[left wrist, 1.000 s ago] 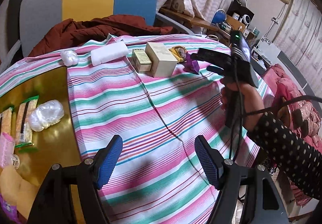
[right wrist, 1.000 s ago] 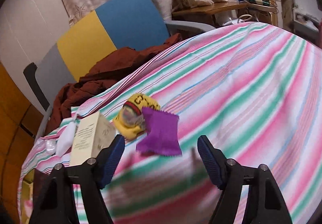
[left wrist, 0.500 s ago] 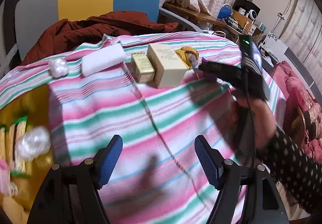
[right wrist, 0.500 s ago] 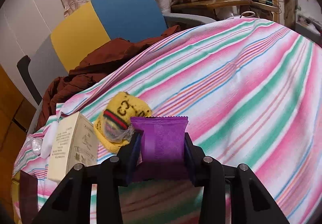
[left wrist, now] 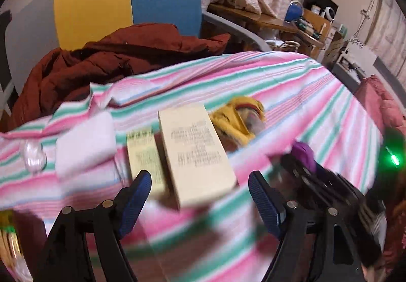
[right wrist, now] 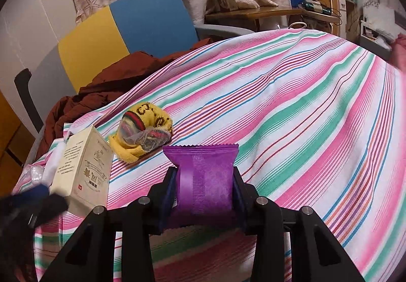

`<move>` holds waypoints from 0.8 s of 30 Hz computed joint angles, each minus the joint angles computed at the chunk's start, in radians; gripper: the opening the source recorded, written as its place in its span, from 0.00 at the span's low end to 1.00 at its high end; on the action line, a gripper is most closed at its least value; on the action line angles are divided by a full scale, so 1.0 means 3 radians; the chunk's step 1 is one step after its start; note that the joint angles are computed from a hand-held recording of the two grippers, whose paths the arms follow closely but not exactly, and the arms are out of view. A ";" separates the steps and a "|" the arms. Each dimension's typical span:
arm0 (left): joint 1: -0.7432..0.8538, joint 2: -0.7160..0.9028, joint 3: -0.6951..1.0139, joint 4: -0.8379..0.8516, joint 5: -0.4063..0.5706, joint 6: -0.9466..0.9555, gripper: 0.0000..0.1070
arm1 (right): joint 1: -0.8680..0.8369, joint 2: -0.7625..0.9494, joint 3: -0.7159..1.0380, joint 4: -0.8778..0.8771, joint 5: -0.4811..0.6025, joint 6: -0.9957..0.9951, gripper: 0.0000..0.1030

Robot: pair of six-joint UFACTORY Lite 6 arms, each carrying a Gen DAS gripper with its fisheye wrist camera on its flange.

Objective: Organize objects
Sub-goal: 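Grasp the cream paper box with the left gripper, then lift and carry the cream box and purple packet toward the tray with both grippers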

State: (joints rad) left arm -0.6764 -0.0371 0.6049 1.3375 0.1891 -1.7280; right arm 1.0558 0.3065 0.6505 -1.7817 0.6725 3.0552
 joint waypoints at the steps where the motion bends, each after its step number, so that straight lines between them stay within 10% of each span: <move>1: 0.0015 0.0118 0.0081 0.0074 0.0027 -0.0053 0.75 | -0.0003 -0.0010 -0.0031 -0.0062 0.0010 0.0079 0.40; 11: -0.0531 0.0205 -0.0286 0.1773 0.0816 -0.1761 0.47 | -0.0007 0.0044 0.0002 -0.0085 0.0063 0.0110 0.39; 16: -0.1525 0.0061 -0.0748 0.1455 0.1758 -0.2088 0.47 | 0.0016 0.0062 0.0021 -0.0020 0.0084 0.0052 0.39; 24: -0.2223 0.0004 -0.0877 0.0899 0.2151 -0.1935 0.47 | 0.0032 0.0075 0.0059 0.0091 0.0095 -0.0064 0.39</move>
